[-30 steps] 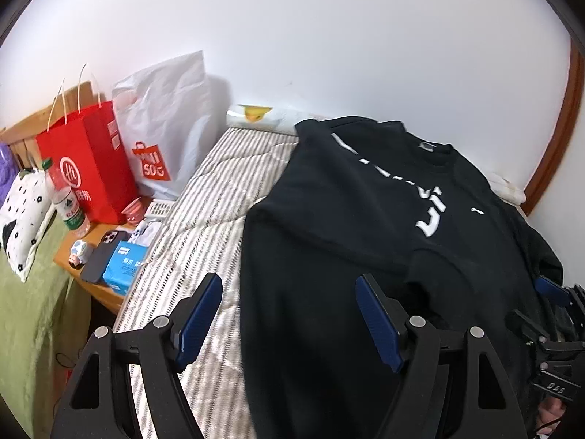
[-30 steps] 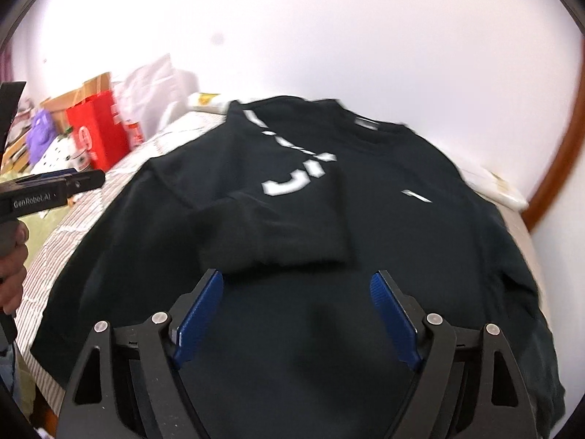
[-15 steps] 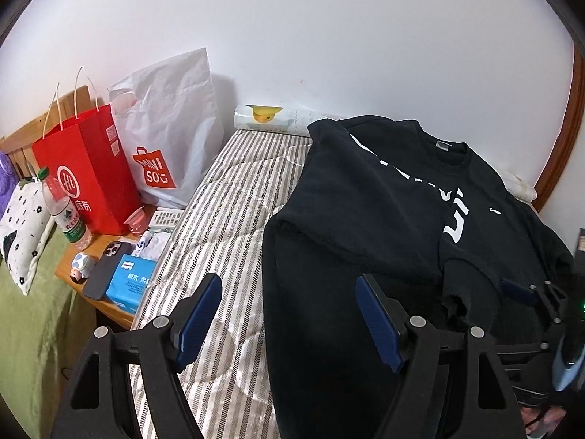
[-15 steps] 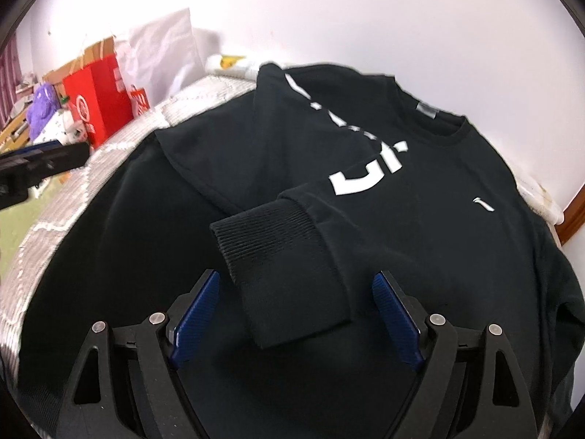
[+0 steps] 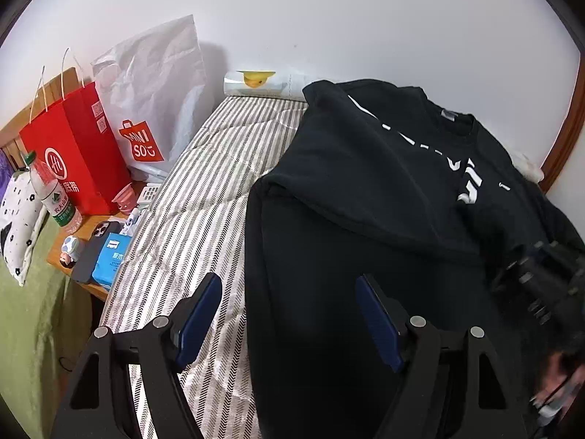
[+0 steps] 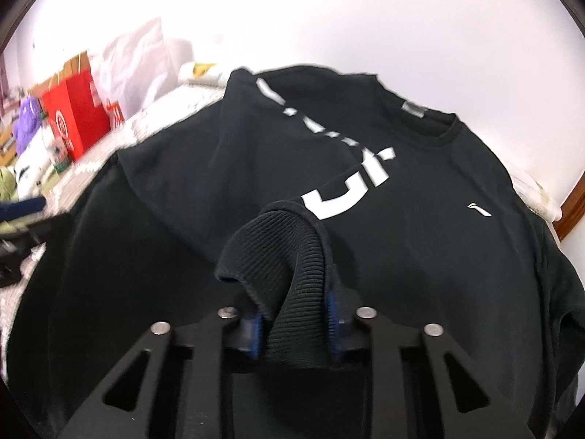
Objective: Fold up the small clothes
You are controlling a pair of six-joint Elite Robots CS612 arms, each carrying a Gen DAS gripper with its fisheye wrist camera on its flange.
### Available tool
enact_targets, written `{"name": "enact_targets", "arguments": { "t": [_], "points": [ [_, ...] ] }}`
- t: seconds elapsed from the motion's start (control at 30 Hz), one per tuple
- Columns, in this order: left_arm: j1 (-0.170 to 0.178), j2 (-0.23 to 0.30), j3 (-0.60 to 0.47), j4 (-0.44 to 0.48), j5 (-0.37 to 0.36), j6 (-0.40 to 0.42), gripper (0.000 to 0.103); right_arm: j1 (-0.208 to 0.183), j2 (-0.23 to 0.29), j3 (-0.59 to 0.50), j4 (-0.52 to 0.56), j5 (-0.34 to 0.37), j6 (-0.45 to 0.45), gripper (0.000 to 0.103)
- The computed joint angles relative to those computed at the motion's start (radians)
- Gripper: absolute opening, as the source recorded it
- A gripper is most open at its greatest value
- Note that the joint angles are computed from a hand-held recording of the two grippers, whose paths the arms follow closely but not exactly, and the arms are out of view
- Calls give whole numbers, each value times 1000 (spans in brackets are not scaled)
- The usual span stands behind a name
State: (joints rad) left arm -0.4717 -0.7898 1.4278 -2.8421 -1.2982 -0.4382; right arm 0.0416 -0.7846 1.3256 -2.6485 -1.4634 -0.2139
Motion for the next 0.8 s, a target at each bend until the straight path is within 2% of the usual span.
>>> {"name": "enact_targets", "arguments": {
  "t": [0.2,0.43,0.73,0.8],
  "points": [
    [-7,13,-35,50,32,12,74,-59,-35,21,-78,37,78,21],
    [-7,37,-94,124,76,-3,74,-120,-40,11,-97,51,161,20],
    [-1,51,-115,167,64,-27,74,-167,-27,13,2,82,179,22],
    [-2,51,-117,167,61,-27,74,-169,-25,8,63,60,171,31]
  ]
}}
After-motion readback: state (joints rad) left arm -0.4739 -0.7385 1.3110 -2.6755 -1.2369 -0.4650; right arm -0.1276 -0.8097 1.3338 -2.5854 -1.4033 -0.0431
